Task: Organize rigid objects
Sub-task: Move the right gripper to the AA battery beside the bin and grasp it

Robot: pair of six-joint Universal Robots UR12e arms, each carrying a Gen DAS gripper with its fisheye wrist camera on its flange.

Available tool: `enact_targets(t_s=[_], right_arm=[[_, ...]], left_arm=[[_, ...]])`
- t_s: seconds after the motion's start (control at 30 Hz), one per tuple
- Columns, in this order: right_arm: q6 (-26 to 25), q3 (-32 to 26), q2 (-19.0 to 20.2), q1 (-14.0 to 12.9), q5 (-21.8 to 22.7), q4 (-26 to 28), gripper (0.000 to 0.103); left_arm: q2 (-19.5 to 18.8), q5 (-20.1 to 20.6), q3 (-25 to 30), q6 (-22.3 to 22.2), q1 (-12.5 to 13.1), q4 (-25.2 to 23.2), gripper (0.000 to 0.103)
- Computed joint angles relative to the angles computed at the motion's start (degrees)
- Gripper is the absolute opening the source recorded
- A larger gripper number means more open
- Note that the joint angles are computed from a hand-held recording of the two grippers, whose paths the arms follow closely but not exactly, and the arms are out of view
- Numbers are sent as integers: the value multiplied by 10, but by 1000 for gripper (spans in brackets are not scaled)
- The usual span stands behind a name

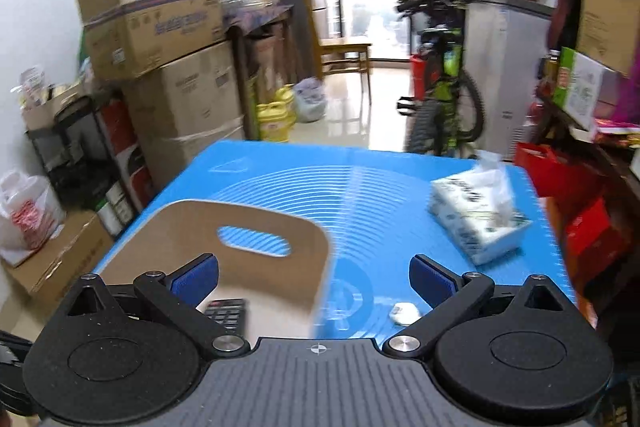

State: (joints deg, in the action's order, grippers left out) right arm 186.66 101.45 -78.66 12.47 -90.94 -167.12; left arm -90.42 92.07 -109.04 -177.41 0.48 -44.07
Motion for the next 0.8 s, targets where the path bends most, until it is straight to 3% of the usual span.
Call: enact_targets(t_s=[0.3, 0.47, 0.67, 0.8], right_arm=[[-7, 32, -5, -22, -64, 7, 100], [-27, 43, 1, -29, -74, 10, 101], [-61, 56, 6, -39, -43, 11, 101], [-124, 61, 10, -45, 1, 4, 100]], left_arm=[[1, 4, -1, 1, -1, 1, 8], [1, 5, -1, 1, -2, 1, 8], [1, 9, -1, 4, -3, 3, 9], [0, 13, -1, 3, -5, 2, 9]])
